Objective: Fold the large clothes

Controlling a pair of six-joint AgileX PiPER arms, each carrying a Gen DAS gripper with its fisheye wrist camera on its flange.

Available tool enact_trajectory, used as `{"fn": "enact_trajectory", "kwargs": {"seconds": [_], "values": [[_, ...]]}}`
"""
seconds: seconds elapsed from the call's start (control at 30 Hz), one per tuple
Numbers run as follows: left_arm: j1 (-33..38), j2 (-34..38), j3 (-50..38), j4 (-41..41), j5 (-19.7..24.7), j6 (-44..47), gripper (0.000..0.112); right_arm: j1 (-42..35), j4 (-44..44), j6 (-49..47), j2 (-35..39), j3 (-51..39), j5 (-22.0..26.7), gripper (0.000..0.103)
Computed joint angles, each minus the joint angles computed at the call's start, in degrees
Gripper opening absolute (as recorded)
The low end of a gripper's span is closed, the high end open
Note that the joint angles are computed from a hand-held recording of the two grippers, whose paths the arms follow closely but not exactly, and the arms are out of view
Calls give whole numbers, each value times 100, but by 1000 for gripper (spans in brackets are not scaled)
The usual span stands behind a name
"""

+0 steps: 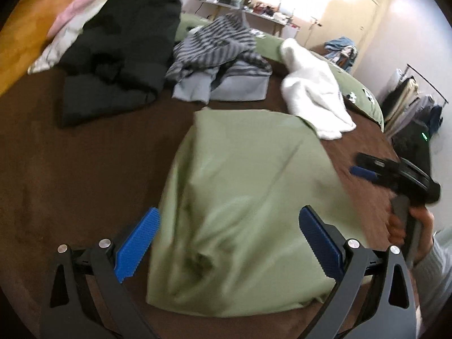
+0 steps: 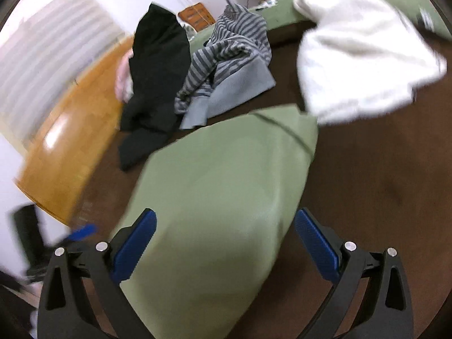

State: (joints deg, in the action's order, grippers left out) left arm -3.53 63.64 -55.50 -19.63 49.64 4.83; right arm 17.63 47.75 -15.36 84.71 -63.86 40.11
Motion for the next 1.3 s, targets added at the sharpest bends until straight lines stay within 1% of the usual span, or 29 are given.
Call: {"fn": "enact_trajectory", "kwargs": {"seconds": [0.03,0.1,0.17,0.27,0.37,0.4,0.5,0.53,0.6,0.73,0.87,0.93,1.0,1.07,1.1,1.13,1.17,1.23,1.3], "values": [[142,135,-13,-142,46,176,96,-90,307,-198,24,101,124,97],[561,505,-19,-629,185,643,96,-130,528,-324,84,215,209,97],[801,804,-65,-850,317,824,96,-193,825,-468,179,321,307,97],[1235,1204,-67,-1390,458,1280,95,-306,1316,-709,361,478,449,97],[1620,1595,-81,-2131,754,1904,94,-307,1550,-944,524,516,563,97],[1703,1769,-103,-2308,861,2055,91,-269,1582,-942,624,488,565,97],[1714,2164,-179,-2446,1094,2276,86,-361,2129,-1231,889,525,730,97],[1679,2333,-219,-2435,1174,2352,86,-366,2239,-1307,939,541,731,97],[1686,2449,-226,-2528,1217,2555,87,-350,2343,-1441,980,557,694,97],[1775,2652,-306,-2779,1422,2873,90,-359,2410,-1554,1105,460,746,98],[1616,2894,-476,-3047,1661,3062,90,-220,2182,-1484,1290,196,752,98],[1273,2901,-618,-2768,1491,2914,91,-182,2040,-1427,1291,148,726,98],[1063,2866,-703,-2542,1370,2770,90,-118,1929,-1425,1232,184,605,95],[967,2758,-677,-2381,1252,2702,79,-9,1668,-1286,1094,266,352,82],[939,2660,-619,-2380,1177,2758,63,57,1555,-1237,1037,289,233,79],[915,2572,-572,-2409,1097,2765,50,117,1449,-1204,957,335,117,73],[855,2457,-523,-2377,986,2710,46,184,1281,-1120,854,357,17,68],[718,2362,-549,-2249,852,2606,35,356,875,-853,707,332,-196,61],[445,2166,-552,-1897,577,2328,29,591,312,-484,569,263,-419,56]]}}
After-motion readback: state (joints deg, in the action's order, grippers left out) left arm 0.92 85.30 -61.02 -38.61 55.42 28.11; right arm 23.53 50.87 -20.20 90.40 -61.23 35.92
